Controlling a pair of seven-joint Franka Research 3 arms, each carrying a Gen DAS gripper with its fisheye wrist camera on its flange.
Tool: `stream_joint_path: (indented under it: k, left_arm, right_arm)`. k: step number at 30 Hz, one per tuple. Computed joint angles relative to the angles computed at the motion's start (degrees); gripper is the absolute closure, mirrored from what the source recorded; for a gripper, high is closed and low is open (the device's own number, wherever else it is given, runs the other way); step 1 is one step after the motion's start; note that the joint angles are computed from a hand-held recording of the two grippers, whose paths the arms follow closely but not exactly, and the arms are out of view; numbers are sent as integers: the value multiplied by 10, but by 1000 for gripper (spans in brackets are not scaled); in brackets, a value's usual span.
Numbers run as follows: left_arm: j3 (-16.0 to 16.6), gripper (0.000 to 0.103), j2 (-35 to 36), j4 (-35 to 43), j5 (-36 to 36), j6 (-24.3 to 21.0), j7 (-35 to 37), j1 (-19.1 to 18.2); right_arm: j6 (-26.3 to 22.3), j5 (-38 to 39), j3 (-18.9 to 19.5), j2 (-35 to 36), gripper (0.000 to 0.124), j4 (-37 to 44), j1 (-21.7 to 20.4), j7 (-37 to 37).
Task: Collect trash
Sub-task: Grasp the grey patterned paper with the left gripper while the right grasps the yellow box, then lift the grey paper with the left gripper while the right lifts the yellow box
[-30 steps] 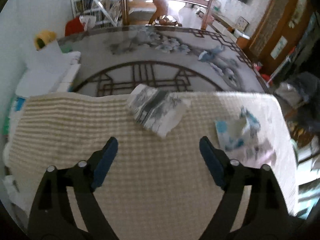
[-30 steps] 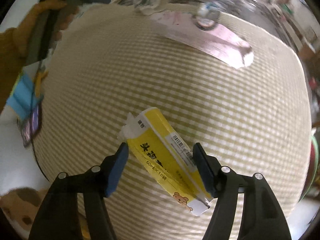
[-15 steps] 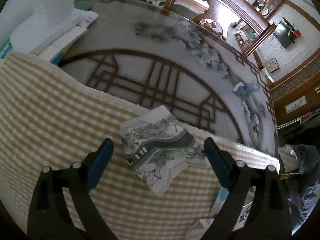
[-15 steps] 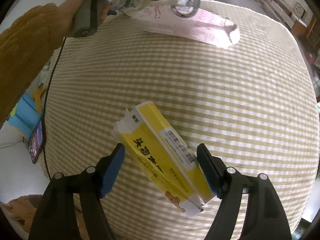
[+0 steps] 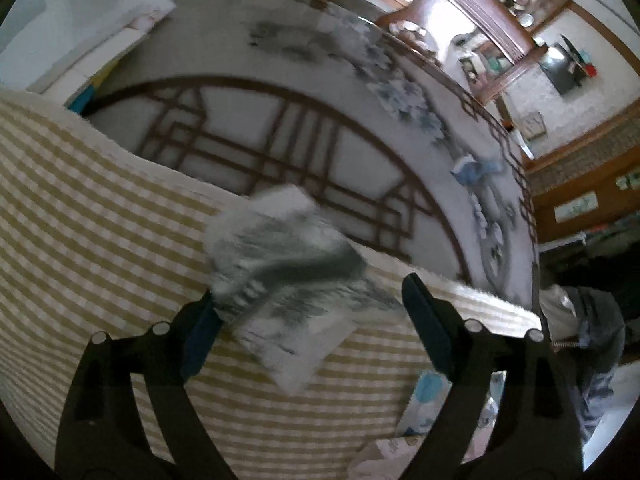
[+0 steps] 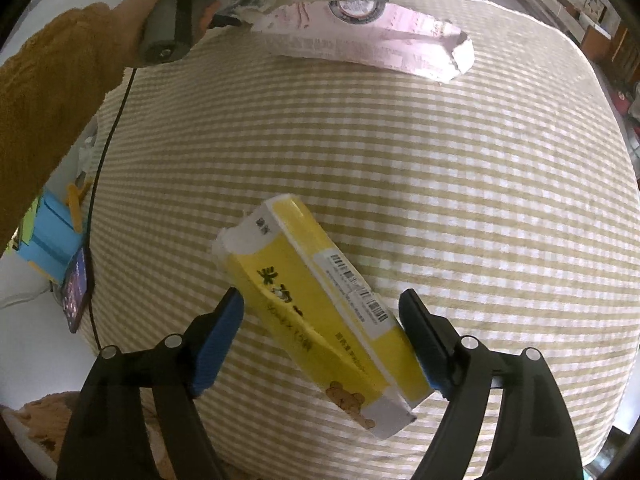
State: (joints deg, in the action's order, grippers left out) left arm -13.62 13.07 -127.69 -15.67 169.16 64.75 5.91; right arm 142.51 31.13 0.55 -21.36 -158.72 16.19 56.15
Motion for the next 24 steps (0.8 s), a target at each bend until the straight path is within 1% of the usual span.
stream_joint_path:
  k: [1,2,3,5,6,8,9,10,13,14,17,18,20,24]
  left_arm:
    - [-16,24,0,1,-16,-3,24,11]
    - [-24,30,-3,-1,-22,-5,43,14]
    - [-25,41,-5,-1,-21,-10,55,11]
    - [-16,45,-10,-6,0,-9,68,-4]
    - [-17,51,-12,-8,2,-8,78,-6]
    - [-16,87,-23,-16,4,-11,94,-12]
    - [-24,84,-31,-23,-11,-17,115,-8]
    - [-32,84,-41,-34,-34,-10,138,-6]
    - [-16,84,-74,-70,-27,4,155,-33]
    - [-19,84,-87,-82,-52,6,178,-36]
    - [-23,84,-124,-112,-177,2,271,-47]
    - [-19,84,-136,-123,-197,2,285,-56]
    - [-10,84,-169,-157,-216,0,300,-76]
    - [8,84,-224,-216,-194,-17,282,-108]
  right_arm:
    - [4,4,1,3,46,-2,2,1]
    - [4,5,0,3,46,-3,2,2]
    - [3,6,-1,1,46,-4,1,2]
    - [5,8,-1,-4,46,-7,2,2]
    - [6,9,-1,-6,46,-8,2,2]
    - [5,7,-4,-11,46,-8,0,0]
    - [6,8,-4,-14,46,-9,-1,-1]
    - [3,6,-7,-16,46,-8,-4,-3]
    - [4,7,-9,-23,46,-12,-7,-1]
    - [4,7,-9,-25,46,-13,-7,0]
    - [3,7,-10,-30,46,-13,-9,0]
    - [3,7,-11,-33,46,-15,-9,-1]
    - [7,10,-5,-41,46,-20,-4,5]
    - [12,10,-4,-45,46,-23,-1,13]
